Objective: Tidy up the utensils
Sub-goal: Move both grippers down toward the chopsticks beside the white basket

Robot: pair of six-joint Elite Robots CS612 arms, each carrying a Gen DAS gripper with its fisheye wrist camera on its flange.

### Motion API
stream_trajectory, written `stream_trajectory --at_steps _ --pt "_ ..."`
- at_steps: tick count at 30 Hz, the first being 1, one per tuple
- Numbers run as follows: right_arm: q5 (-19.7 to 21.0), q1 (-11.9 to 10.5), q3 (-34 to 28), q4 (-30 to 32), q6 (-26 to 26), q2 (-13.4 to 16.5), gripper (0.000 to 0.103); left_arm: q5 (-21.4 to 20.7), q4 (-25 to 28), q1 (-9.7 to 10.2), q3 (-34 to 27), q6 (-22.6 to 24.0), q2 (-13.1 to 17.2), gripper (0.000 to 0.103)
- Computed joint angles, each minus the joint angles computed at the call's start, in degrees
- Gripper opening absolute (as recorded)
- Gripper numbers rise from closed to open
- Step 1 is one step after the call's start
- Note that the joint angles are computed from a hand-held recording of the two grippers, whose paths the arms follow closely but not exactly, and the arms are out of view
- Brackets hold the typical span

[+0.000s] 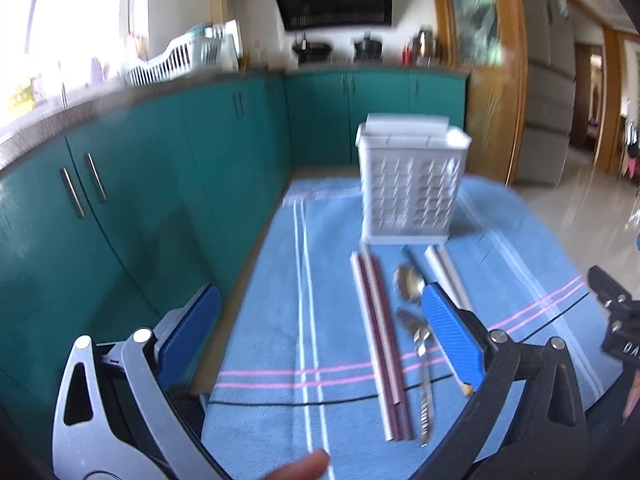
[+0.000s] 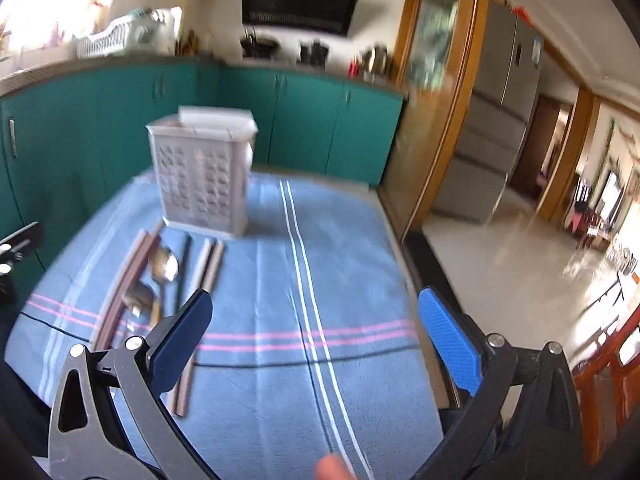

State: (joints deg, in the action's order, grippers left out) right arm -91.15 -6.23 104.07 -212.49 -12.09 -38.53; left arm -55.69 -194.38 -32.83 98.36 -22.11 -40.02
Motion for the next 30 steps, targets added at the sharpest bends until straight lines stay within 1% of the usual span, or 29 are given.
stream_trajectory --at_steps 1,2,3,4,5,6,7,8,9,10,14,15,18,21,25,26,27,30 --pt "-0.66 -0.22 -0.8 4.21 0.84 -0.03 0.099 -1.38 3.37 0.65 -0.66 -1.61 -0.03 0.1" --pt "-0.4 -0.41 -1.34 7.26 1.04 -0.05 0.097 -2.91 5.73 1.21 -1.18 -2.81 0.0 0.1" --pt "0.85 -0.83 -2.18 11.21 1.4 0.01 0.089 -5.24 7.71 1.91 -1.71 -3.8 0.06 0.099" --pt "2.48 -1.27 -3.02 14.56 2.19 0.15 0.082 -8.21 10.01 2.8 -2.46 -5.07 0.2 0.095" --pt "4.6 -1.74 -3.88 17.78 3.39 0.29 0.072 -9.38 11.49 3.27 -2.93 -5.98 0.41 0.087" --pt "6.48 -2.05 -4.56 20.24 3.96 0.42 0.062 -10.55 13.84 3.73 -3.66 -6.85 0.57 0.082" --pt "8.87 -2.26 -5.57 23.25 4.03 0.66 0.056 -11.54 15.72 4.12 -4.39 -7.01 0.81 0.074" --pt "10.59 -2.28 -6.6 25.97 3.66 0.86 0.056 -11.81 16.85 4.34 -4.96 -6.99 1.13 0.068" --pt "11.48 -2.06 -8.01 28.09 3.22 1.37 0.056 -11.76 17.25 4.47 -5.26 -6.89 1.41 0.067" --pt "11.52 -1.65 -9.39 29.5 3.1 1.92 0.056 -11.65 18.2 4.6 -5.83 -6.77 1.68 0.066" --pt "15.16 -0.34 -14.76 35.28 2.01 3.81 0.056 -12.12 20.17 5.19 -7.52 -6.89 2.43 0.066" --pt "15.12 0.01 -16.09 37.15 1.63 4.16 0.056 -12.25 20.57 5.36 -7.89 -7.13 2.57 0.066" --pt "14.1 1.25 -19.59 41.79 0.01 5.66 0.056 -12.6 21.44 5.82 -8.61 -7.79 2.75 0.071" --pt "12.58 1.9 -21.54 45.08 -0.38 6.61 0.056 -12.73 21.93 6.11 -8.97 -7.65 3.04 0.072" --pt "11.56 2.07 -21.61 45.11 -0.63 6.61 0.056 -13.7 23.35 6.65 -10.61 -7.37 3.89 0.072" --pt "10.69 2.08 -21.52 44.97 -0.64 6.58 0.056 -14.64 23.63 6.88 -11.3 -7.23 4.26 0.072" --pt "8.89 2.39 -21.77 44.69 -0.75 6.72 0.056 -15.19 23.82 6.97 -11.77 -7.17 4.54 0.072" --pt "7.16 2.82 -22.3 44.54 -1.25 7.04 0.056 -18.49 25.15 7.41 -13.99 -6.61 5.65 0.072"
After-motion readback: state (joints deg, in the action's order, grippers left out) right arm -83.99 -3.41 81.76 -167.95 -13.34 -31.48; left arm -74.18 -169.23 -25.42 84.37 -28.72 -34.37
